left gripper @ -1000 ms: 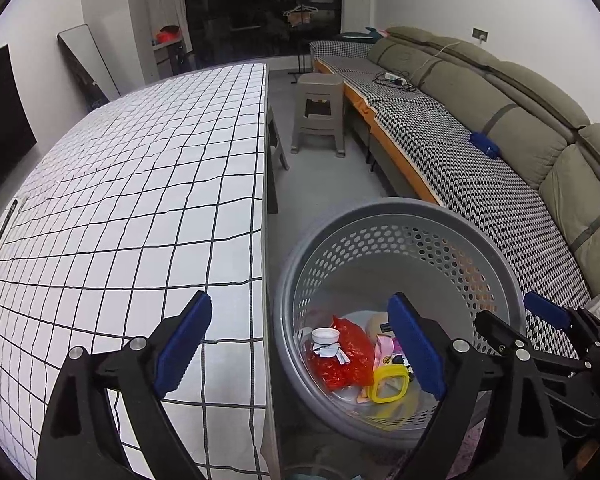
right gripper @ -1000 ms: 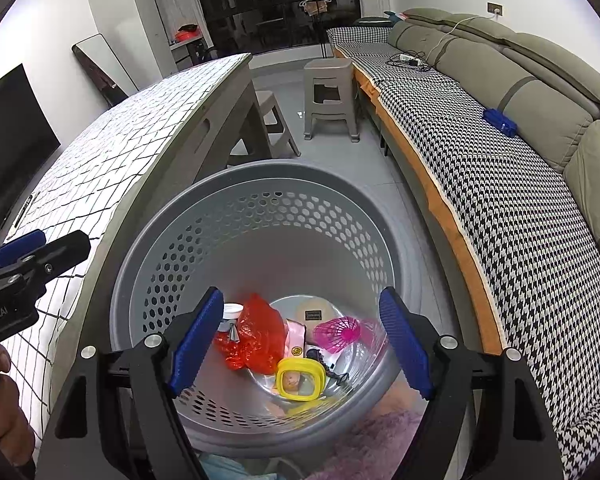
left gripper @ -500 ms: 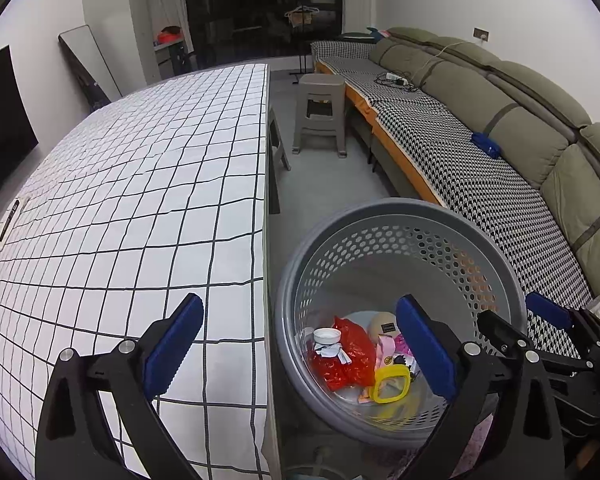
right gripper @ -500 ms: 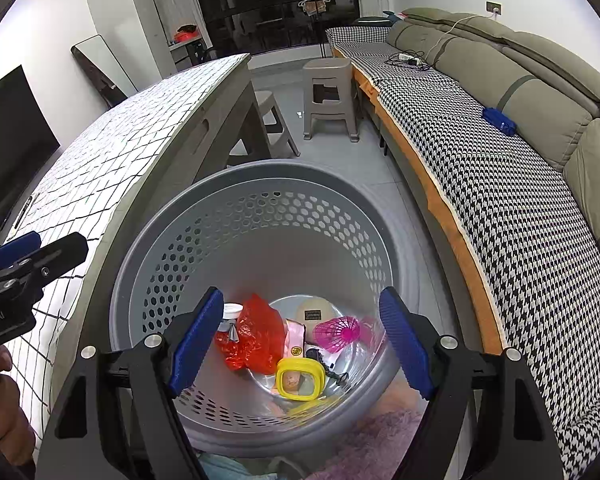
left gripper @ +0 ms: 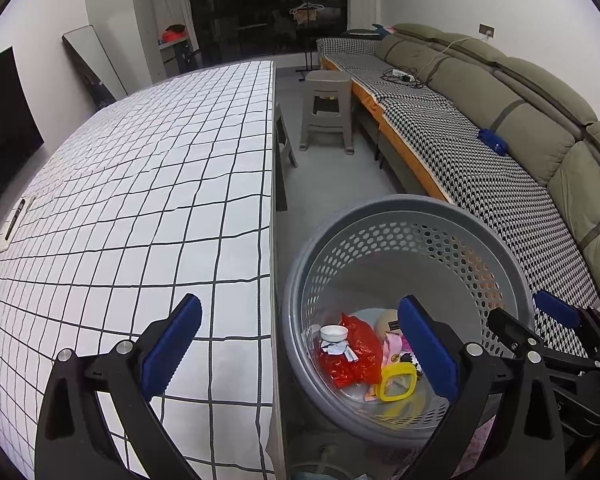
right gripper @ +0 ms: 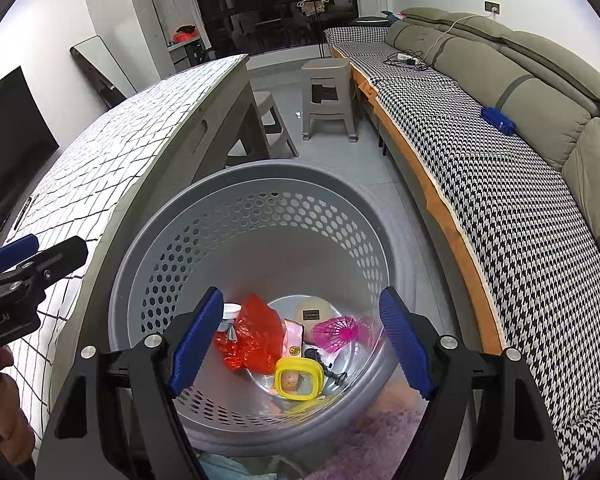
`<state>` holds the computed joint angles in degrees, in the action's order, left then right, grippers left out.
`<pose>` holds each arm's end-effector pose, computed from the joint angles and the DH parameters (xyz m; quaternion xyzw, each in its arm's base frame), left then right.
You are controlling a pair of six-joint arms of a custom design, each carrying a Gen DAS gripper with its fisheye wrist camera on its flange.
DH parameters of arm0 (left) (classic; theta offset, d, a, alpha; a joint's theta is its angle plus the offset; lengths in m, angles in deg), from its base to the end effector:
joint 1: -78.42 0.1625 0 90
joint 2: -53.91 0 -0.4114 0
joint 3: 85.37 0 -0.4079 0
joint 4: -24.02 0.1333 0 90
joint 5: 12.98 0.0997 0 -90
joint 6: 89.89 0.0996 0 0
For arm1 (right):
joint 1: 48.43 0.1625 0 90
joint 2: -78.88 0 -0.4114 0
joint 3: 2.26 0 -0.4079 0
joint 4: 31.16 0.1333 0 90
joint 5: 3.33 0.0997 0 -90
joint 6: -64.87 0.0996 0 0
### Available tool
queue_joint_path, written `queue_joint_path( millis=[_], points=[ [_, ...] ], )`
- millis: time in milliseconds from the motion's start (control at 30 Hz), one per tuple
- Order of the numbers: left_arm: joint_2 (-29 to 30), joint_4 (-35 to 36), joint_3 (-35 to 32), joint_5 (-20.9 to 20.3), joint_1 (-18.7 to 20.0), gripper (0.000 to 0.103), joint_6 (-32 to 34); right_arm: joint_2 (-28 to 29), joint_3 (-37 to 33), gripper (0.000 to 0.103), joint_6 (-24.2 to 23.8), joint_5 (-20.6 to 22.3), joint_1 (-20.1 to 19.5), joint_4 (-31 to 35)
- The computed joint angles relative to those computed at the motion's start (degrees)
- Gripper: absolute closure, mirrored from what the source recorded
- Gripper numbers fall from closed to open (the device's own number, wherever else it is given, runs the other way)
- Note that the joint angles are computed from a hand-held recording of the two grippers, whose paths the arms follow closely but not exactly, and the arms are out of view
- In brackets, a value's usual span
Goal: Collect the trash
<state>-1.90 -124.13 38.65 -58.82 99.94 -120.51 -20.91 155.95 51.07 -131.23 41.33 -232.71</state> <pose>-0.3613 -0.3603 0.0363 0.3306 0.8625 -0.2322 0.3048 0.0710 -0.2667 0.2530 -0.0443 -0.8572 0.3843 0.3400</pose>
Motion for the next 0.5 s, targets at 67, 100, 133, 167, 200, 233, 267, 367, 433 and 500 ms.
queue_joint_path(
  millis=[67, 100, 133, 167, 200, 233, 267, 367, 433, 500],
  points=[
    [-0.1, 0.2, 0.1, 0.2, 0.0, 0.006, -0.4, 0.0, 0.0, 0.026, 0.0, 0.0, 0.0, 0.1],
    [-0.1, 0.3, 0.1, 0.3, -0.1, 0.006, -0.5, -0.1, 0.0, 0.026, 0.1, 0.0, 0.0, 0.1],
    [-0.1, 0.5, 0.1, 0.5, -0.1, 0.006, -0.7, -0.1, 0.0, 0.026, 0.1, 0.0, 0.0, 0.1],
    [-0.1, 0.8, 0.1, 0.6, -0.1, 0.006, -0.9, 0.0, 0.0, 0.026, 0.1, 0.0, 0.1, 0.0],
    [-0.1, 1.1, 0.1, 0.6, -0.2, 0.006, -1.1, 0.0, 0.0, 0.026, 0.0, 0.0, 0.0, 0.0],
    [-0.2, 1.3, 0.1, 0.6, -0.2, 0.006, -1.3, 0.0, 0.0, 0.026, 0.0, 0.0, 0.0, 0.0],
    [-0.2, 1.4, 0.1, 0.7, -0.2, 0.006, -1.4, -0.1, 0.1, 0.026, 0.0, 0.0, 0.0, -0.1],
    [-0.2, 1.8, 0.0, 0.8, -0.2, 0.006, -1.9, -0.2, 0.1, 0.026, 0.1, -0.1, 0.0, 0.1],
    [-0.2, 1.9, -0.2, 0.9, -0.2, 0.006, -2.0, -0.2, 0.1, 0.026, 0.1, 0.0, 0.0, 0.0],
    [-0.2, 2.0, -0.2, 1.1, -0.2, 0.006, -2.1, -0.2, 0.1, 0.026, 0.0, 0.0, 0.0, 0.0]
  ],
)
